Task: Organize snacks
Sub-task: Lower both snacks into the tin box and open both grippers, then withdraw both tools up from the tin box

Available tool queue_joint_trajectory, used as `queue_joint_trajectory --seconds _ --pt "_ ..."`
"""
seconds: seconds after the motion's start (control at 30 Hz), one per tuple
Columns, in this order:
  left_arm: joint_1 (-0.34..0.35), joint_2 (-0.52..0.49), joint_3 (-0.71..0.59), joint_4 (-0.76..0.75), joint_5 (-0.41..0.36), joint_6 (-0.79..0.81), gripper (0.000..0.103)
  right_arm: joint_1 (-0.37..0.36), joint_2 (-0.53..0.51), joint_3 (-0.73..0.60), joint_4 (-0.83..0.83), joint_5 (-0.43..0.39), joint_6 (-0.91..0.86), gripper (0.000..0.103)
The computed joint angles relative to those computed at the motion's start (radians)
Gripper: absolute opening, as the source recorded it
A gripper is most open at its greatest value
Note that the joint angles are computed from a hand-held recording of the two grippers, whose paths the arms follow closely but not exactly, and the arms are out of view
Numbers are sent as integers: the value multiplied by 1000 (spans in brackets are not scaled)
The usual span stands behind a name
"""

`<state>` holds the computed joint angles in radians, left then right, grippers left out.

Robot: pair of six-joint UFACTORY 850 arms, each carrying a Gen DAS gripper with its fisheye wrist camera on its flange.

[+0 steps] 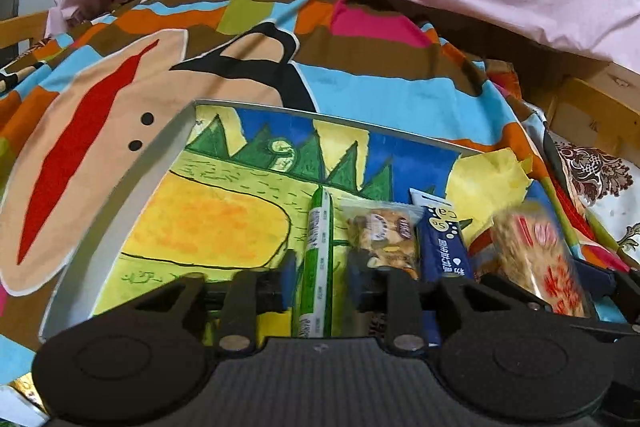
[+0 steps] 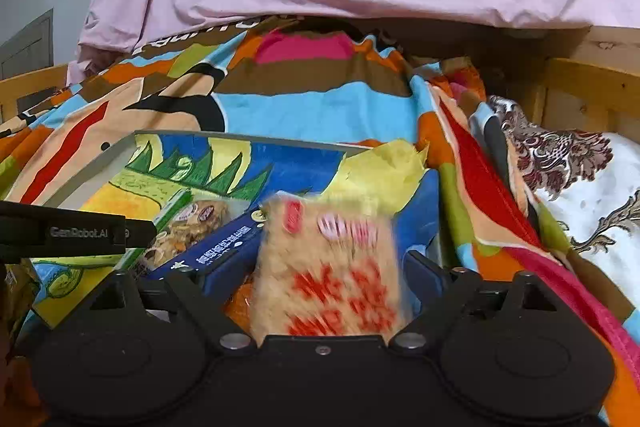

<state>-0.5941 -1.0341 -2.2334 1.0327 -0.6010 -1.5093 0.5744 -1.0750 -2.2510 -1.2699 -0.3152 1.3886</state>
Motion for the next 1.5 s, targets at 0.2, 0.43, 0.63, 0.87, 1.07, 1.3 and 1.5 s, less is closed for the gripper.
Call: queue_joint_trajectory --seconds 0.2,0.43,0.63,0.87,1.07,1.3,1.5 --pt "-4 78 115 127 28 -158 69 5 63 93 -281 15 284 100" --pt "-32 203 290 388 2 -406 92 23 189 251 -581 -52 618 102" --pt "-59 333 464 556 -78 -620 102 56 319 422 -703 -149 798 102" --pt "-92 502 689 669 -144 -760 102 134 461 613 -763 -253 895 102" --pt "-120 645 875 708 -188 -788 102 214 549 733 -758 -320 882 102" --pt "-142 793 1060 703 -221 -808 102 291 614 829 -735 -370 854 102" --pt "-148 880 1172 687 -222 -811 102 342 619 839 -682 -361 807 102"
